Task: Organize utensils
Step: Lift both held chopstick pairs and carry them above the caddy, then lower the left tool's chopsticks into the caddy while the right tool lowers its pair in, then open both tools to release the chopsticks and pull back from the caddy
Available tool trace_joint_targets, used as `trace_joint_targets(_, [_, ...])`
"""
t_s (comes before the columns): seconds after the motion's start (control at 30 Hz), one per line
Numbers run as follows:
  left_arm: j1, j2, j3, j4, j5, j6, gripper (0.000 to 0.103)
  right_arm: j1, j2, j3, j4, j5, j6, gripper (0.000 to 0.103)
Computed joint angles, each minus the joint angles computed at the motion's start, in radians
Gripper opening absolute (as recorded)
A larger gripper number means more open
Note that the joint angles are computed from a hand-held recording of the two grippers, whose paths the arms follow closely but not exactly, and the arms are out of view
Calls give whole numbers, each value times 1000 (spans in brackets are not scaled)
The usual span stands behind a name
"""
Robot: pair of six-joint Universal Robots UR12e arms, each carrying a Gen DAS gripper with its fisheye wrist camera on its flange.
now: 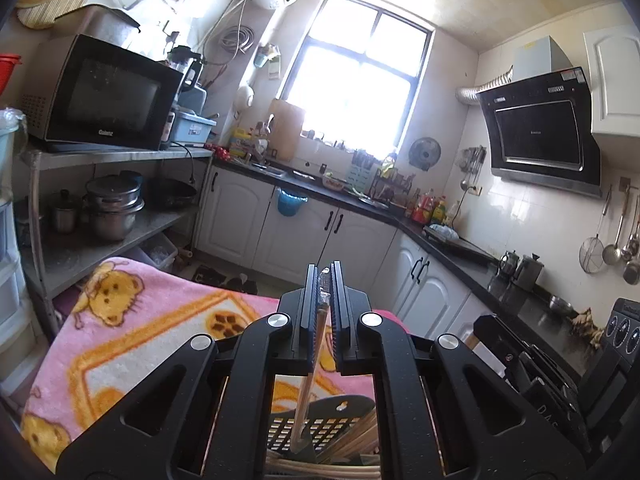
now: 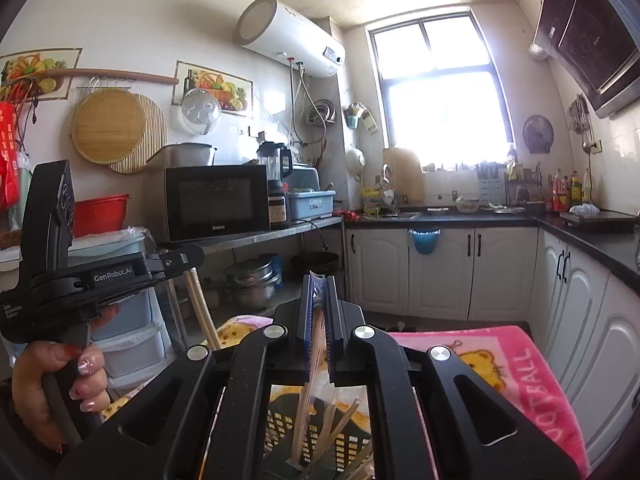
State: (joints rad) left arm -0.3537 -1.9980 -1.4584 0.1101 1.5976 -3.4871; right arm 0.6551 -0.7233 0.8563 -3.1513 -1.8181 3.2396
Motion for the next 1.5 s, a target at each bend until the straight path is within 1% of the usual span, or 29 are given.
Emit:
trace_joint_targets(0.43, [-5,-23,-17,-35,-17,9,3,4,16,2,32,-14,23,6])
trace_joint_targets(0.67, [-4,-20,-33,-53,-39,10,3,7,12,16,54,-12,25,6])
trace_joint_targets(0.7, [-4,-19,-36,-55,-42,9,3,7,9,21,64,-15,33,7])
trace_joint_targets(0.8, [-2,-12,-44,-65,-55,9,5,4,-4,47,67,-10,53,13])
trace_joint_targets(0.9, [-3,-3,-55,-73,-61,15,12,3,-18,70,70,-14,58,13])
trace_joint_targets(0.97, [-3,5,-66,-78,-66,17,20,2,-28,87,67,-11,61,13])
trace_joint_targets(1.0, [-3,8,-70,-80,-66,16,22,2,-33,96,68,-13,62,14])
trace_joint_targets(1.1, [-3,22,-89,-82,-75,13,28,2,-51,125,76,-14,65,16])
trace_joint_targets(1.17, [-3,31,-101,-80,-80,13,35,3,-66,149,84,-17,71,18])
trace_joint_targets(1.3, [-5,48,-126,-74,-85,12,42,6,-84,177,99,-19,69,21])
trace_joint_targets(1.37, [-6,57,-137,-75,-86,10,49,7,-92,191,98,-19,71,23])
trace_joint_targets(1.5, [-10,71,-159,-74,-86,14,57,9,-111,223,98,-18,74,27])
